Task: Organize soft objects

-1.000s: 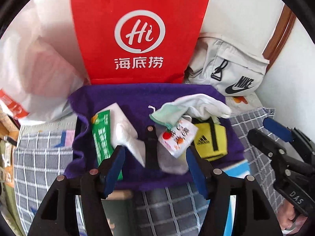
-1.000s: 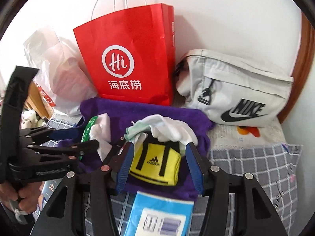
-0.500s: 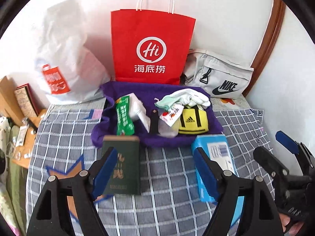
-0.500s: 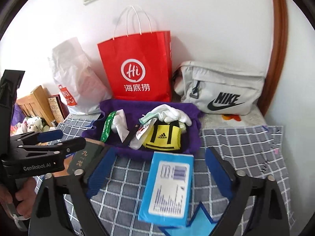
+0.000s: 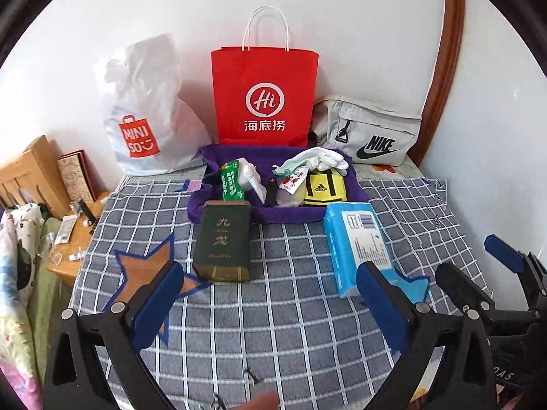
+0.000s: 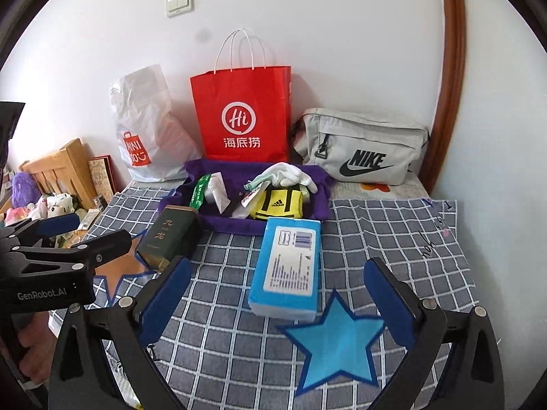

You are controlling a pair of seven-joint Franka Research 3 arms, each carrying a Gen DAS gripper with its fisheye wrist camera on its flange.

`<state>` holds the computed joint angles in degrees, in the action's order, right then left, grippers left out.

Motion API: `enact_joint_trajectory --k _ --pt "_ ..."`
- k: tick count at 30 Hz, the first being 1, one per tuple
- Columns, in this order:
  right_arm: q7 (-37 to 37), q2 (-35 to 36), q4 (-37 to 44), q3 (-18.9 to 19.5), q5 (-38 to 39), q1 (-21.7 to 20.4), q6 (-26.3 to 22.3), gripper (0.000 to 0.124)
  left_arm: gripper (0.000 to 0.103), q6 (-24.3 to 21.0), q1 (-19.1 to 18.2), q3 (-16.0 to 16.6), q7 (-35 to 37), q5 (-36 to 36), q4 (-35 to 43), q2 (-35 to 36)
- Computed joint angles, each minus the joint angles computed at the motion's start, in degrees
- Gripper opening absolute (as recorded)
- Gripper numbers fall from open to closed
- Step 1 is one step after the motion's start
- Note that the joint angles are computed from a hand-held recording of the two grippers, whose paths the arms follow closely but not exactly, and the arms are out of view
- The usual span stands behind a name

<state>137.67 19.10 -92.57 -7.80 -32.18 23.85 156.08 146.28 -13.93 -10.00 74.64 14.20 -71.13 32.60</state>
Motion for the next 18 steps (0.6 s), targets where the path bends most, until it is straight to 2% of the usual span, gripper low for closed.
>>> enact_joint_trajectory --k 4,8,18 --pt "3.7 -5.0 -6.3 0.1 -2.9 0.8 2.2 0.100 0.102 4.8 0.6 -0.2 -2.0 0.1 -9.5 -6.3" --pt "6.9 -8.1 -9.4 1.5 -6.5 0.2 1.0 0.100 0.102 7.7 0.3 0.7 -5.7 2.1 -15.9 -10.6" --pt "12.0 -12.7 -14.1 6.1 -11.4 -3.2 1.1 0.100 0.102 10.7 1.7 -0.1 -8.7 3.5 -23.2 -15.5"
